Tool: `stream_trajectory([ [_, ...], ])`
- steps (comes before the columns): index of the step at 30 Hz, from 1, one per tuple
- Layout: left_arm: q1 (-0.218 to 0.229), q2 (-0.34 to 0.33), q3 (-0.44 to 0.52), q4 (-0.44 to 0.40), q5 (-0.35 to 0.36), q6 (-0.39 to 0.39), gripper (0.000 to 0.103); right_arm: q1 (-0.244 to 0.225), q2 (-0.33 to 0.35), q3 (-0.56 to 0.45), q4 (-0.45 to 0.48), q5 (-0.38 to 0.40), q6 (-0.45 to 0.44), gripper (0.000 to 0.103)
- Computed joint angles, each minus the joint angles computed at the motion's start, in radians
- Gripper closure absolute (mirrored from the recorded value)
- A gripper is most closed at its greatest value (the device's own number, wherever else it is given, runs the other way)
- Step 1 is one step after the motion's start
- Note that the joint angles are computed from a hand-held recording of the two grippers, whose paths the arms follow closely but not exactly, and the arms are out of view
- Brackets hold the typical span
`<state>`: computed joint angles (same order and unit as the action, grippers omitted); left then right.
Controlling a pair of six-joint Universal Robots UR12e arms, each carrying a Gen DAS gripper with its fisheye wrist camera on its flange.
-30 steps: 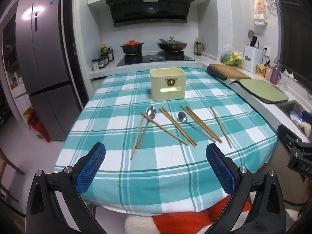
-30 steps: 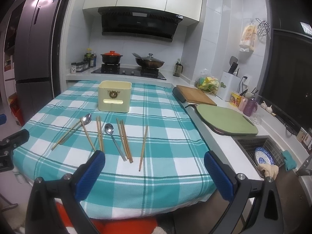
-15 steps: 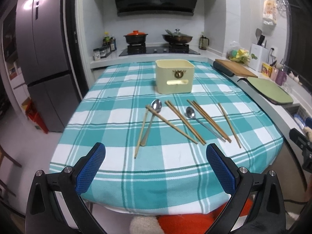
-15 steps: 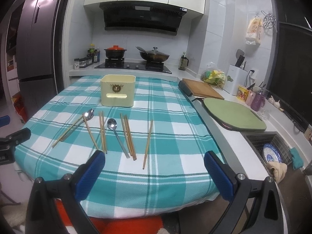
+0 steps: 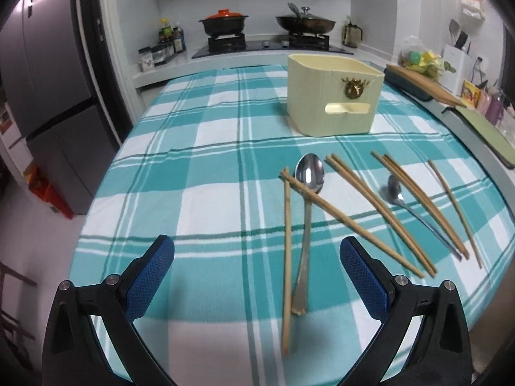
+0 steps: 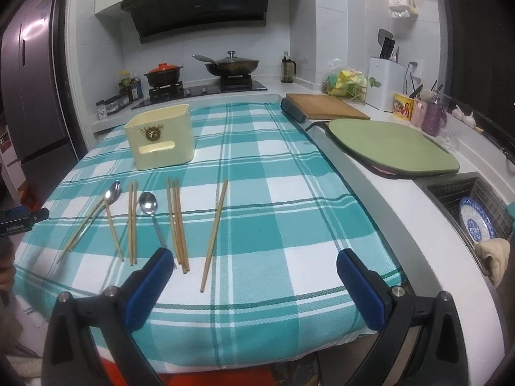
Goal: Organize utensils
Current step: 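Lower the right tool onto a single wooden chopstick and close, then grasp a wooden chopstick with the left tool while the right tool lifts its chopstick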
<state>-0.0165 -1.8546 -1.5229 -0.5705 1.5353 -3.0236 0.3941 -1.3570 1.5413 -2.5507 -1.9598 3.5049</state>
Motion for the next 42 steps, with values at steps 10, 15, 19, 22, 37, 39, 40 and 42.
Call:
stream_trajectory([
  [10, -0.012, -0.142, 0.145, -0.113, 0.089, 0.037, 0.001, -0.077, 0.115, -0.109, 0.07, 0.214, -0.043, 0.02],
  [15, -0.015, -0.152, 0.152, -0.143, 0.083, 0.051, 0.001, -0.098, 0.204, -0.205, 0.176, 0.309, -0.067, 0.042],
  [19, -0.026, -0.157, 0.147, -0.115, 0.115, 0.096, 0.0, -0.098, 0.26, -0.263, 0.227, 0.331, -0.118, 0.049],
  [22, -0.027, -0.156, 0.155, -0.131, 0.137, 0.118, 0.003, -0.081, 0.281, -0.299, 0.267, 0.252, -0.204, 0.05],
  [37, -0.028, -0.208, 0.272, -0.277, 0.041, 0.183, 0.085, -0.11, 0.367, -0.481, 0.469, 0.324, -0.277, 0.051],
  [39, -0.028, -0.203, 0.264, -0.27, 0.07, 0.196, 0.086, -0.112, 0.38, -0.506, 0.49, 0.324, -0.279, 0.058],
  [40, -0.026, -0.201, 0.261, -0.273, 0.074, 0.196, 0.085, -0.113, 0.383, -0.515, 0.507, 0.327, -0.278, 0.059],
  [42, -0.02, -0.197, 0.256, -0.275, 0.067, 0.19, 0.084, -0.114, 0.388, -0.53, 0.539, 0.332, -0.274, 0.059],
])
